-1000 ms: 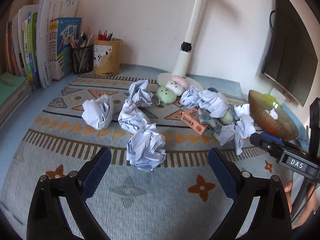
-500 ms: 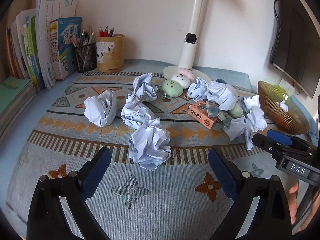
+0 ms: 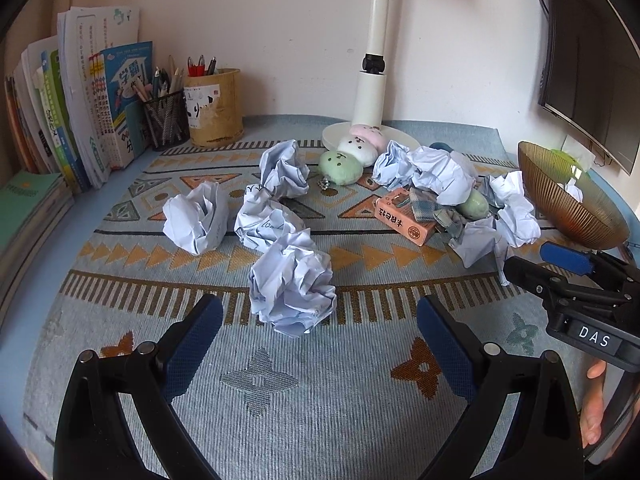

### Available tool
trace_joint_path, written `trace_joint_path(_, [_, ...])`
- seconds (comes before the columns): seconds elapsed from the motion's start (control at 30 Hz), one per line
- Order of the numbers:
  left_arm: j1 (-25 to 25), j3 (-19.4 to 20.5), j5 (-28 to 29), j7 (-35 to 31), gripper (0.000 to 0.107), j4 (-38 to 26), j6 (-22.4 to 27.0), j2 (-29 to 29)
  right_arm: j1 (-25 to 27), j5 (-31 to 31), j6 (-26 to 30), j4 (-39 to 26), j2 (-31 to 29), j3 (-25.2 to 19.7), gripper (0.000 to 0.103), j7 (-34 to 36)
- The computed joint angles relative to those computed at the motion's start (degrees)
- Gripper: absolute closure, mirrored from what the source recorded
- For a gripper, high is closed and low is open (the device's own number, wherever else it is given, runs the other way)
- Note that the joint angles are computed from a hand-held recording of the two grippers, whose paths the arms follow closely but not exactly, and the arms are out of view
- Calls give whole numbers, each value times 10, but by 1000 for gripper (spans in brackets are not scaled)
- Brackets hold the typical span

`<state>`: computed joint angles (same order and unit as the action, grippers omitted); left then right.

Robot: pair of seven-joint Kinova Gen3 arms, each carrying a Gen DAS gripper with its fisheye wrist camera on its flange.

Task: Organize objects
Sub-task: 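Move both open tools back toward the paper balls on the carpet, then grasp a crumpled paper ball with the left tool while the right grasps a lined one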

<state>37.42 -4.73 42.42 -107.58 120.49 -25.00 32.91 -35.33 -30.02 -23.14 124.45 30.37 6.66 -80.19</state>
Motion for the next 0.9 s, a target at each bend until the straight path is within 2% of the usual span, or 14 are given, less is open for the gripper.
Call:
trace_joint_path(0.13, [-2,0,4,3,10,3,-4,-2,-2,3,16,-7,1,8,35,-5])
trace_joint_path(0.23, [14,-20,49,-25,10,-10,18,0,4,-7,84,-43,7,24,33,-11])
trace_joint_path(0.27, [9,-22,53,-29,10,-16,33,-1,24,7,108,-57,9,12,33,-26])
trace_joint_path(0.33, [-15,-19,49,-24,10,-30,72,-1,31,46,154,-84,11,14,33,-64])
trace_joint_path(0.43, [-75,5,6,29,11,-49,132,0,-26,50,224,-135,41,83,33,-59])
trace_joint_path(0.47, [-81,4,-9,47,14,-56,149,2,-40,38,241,-147,51,101,33,-59])
trace_joint_path(0.5, [-78,-9,-16,56,22,-67,169,6,-45,33,248,-155,58,108,31,-66])
trace_joint_path(0.57, [-41,-57,-13,47,36,-89,203,18,-31,44,242,-158,56,93,35,-76])
trace_joint_path(0.63, [-16,-85,-11,38,45,-103,217,28,-18,55,233,-156,55,80,50,-92])
trace_joint_path(0.67, [-14,-83,-23,48,60,-102,210,27,-10,61,217,-147,52,69,51,-97])
trace_joint_path(0.7, [-22,-71,-43,60,65,-101,207,24,8,73,204,-139,47,48,53,-104])
trace_joint_path(0.73, [-27,-62,-55,67,65,-98,201,23,25,91,193,-132,42,28,53,-116])
trace_joint_path(0.8, [-28,-55,-68,72,66,-89,191,19,28,98,163,-108,29,20,54,-120])
trace_joint_path(0.9, [-77,17,-134,123,66,-49,150,-4,11,114,116,-56,-4,28,54,-136])
